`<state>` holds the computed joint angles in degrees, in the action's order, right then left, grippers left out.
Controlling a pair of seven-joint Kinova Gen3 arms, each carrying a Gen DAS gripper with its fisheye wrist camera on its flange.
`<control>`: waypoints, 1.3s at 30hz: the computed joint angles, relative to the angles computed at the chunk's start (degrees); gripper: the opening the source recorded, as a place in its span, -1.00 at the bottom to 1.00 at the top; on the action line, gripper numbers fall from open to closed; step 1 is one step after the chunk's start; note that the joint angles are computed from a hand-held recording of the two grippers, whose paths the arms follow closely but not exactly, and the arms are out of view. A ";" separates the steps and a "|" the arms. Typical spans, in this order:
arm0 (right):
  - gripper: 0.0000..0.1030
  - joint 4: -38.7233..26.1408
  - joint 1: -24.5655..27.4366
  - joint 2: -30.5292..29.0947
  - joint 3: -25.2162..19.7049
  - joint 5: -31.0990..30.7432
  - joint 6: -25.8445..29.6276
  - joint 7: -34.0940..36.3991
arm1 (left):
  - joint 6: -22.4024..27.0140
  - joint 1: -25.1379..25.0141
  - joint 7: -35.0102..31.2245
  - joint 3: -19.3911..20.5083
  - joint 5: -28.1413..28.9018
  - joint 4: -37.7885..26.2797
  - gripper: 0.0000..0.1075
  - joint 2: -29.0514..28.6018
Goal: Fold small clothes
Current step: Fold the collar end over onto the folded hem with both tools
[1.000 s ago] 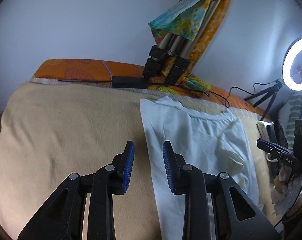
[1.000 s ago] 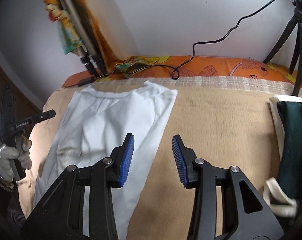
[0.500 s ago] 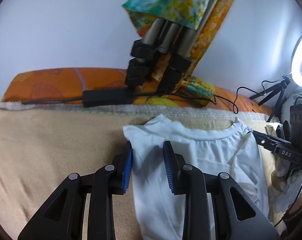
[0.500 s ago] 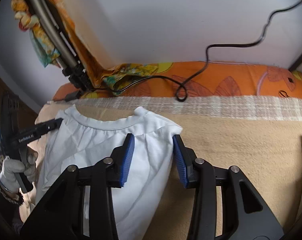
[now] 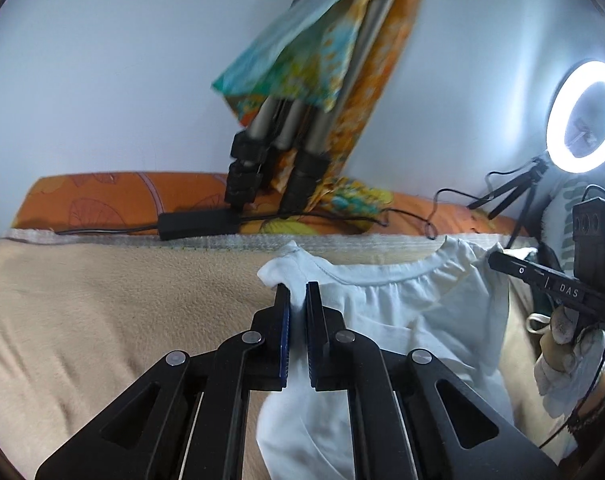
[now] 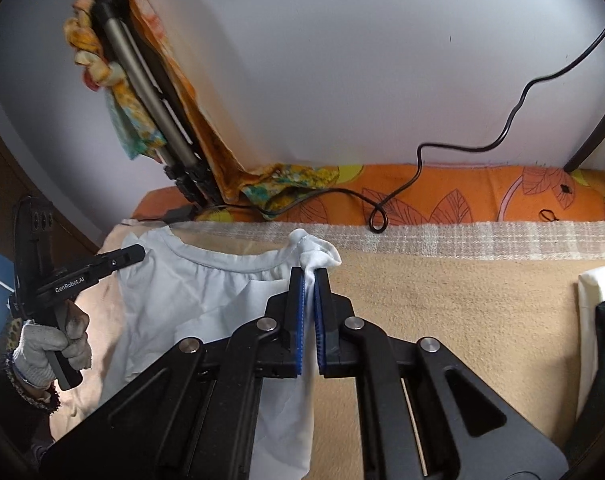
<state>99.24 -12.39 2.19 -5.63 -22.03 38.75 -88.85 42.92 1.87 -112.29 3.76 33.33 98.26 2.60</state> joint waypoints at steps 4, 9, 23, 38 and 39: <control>-0.89 -0.33 -0.82 -4.01 -0.33 1.55 2.39 -1.96 | 2.16 0.05 -1.00 -0.86 0.76 1.19 -0.91 -4.28; -0.90 -0.72 -3.07 -9.49 -1.61 4.11 5.44 -6.76 | 4.09 1.94 0.37 -2.10 -0.42 2.78 -0.92 -9.97; -0.91 3.88 -8.85 -24.29 -9.21 11.95 15.38 -17.00 | 10.15 7.66 4.79 -6.19 -6.13 12.62 -0.94 -28.44; -0.92 10.04 -8.01 -33.07 -23.22 17.32 24.12 -28.04 | 17.96 9.87 9.29 -4.97 -14.54 22.38 -0.94 -40.92; -0.92 9.94 -7.34 -33.40 -23.13 17.22 24.85 -29.24 | 18.12 9.62 9.71 -5.17 -14.60 22.50 -0.94 -41.53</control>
<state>109.18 -19.72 -31.21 -28.76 -4.81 63.60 -118.09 61.05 11.48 -102.58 -1.41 18.73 120.75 -38.93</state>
